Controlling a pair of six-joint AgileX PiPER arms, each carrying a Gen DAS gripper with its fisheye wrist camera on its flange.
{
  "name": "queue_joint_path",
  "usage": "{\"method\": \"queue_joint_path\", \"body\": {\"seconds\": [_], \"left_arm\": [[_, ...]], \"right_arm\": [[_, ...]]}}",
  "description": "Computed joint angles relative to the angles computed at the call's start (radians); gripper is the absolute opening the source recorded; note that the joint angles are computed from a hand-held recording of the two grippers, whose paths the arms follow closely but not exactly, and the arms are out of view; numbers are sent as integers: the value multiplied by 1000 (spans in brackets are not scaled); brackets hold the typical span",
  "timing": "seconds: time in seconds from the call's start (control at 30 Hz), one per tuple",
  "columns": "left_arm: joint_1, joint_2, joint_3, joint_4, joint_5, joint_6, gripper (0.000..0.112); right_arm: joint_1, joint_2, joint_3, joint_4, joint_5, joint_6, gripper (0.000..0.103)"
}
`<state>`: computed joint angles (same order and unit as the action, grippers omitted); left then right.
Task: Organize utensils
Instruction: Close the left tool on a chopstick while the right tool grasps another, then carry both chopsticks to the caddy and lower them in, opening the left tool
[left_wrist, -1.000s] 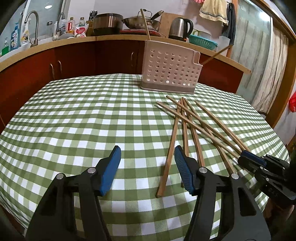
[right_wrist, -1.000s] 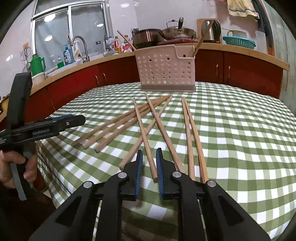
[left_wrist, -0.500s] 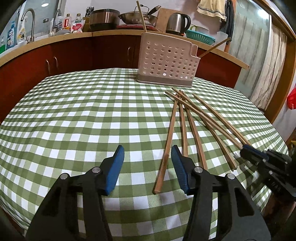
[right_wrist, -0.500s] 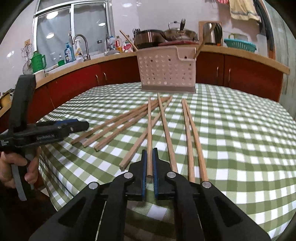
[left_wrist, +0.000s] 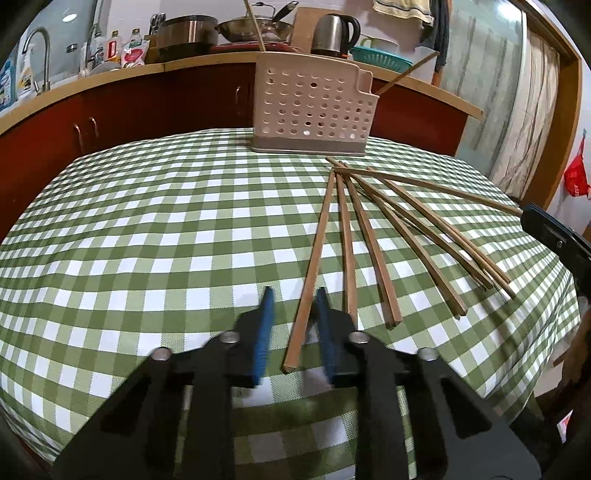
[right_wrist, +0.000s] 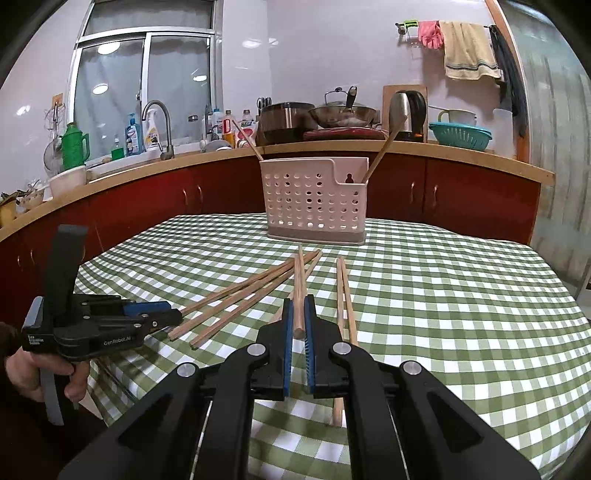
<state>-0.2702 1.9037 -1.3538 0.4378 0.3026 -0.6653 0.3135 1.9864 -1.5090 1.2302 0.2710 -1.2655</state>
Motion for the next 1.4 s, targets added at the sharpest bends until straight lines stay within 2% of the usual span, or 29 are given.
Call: {"method": "queue_joint_path", "body": {"seconds": [0.07,0.13,0.37,0.7,1.0,1.23,1.4], "left_arm": [[2,-1,1,-39,-6,45,9],[-5,-3,5,4,-4,11,7],[-9,-49,46,171,-19,-150,6],[5,-141,44,252,16,-219,6],[31,-193,-33,107,69,-55,6],[65,-195,-123,-125,121,176,6],[77,-176,-196,-195,166,268,6]], "right_arm": [[2,-2,3,-1,1,1,6],[6,-4,3,3,0,-3,6],[5,-21,16,31,-3,-28,6],[15,-54,-23,-72,-19,86,6],[24,-39,-136,-295,6,321,6],[34,-5,-243,-452,37,471,6],[42,24,-318,-536,66,553,6]]}}
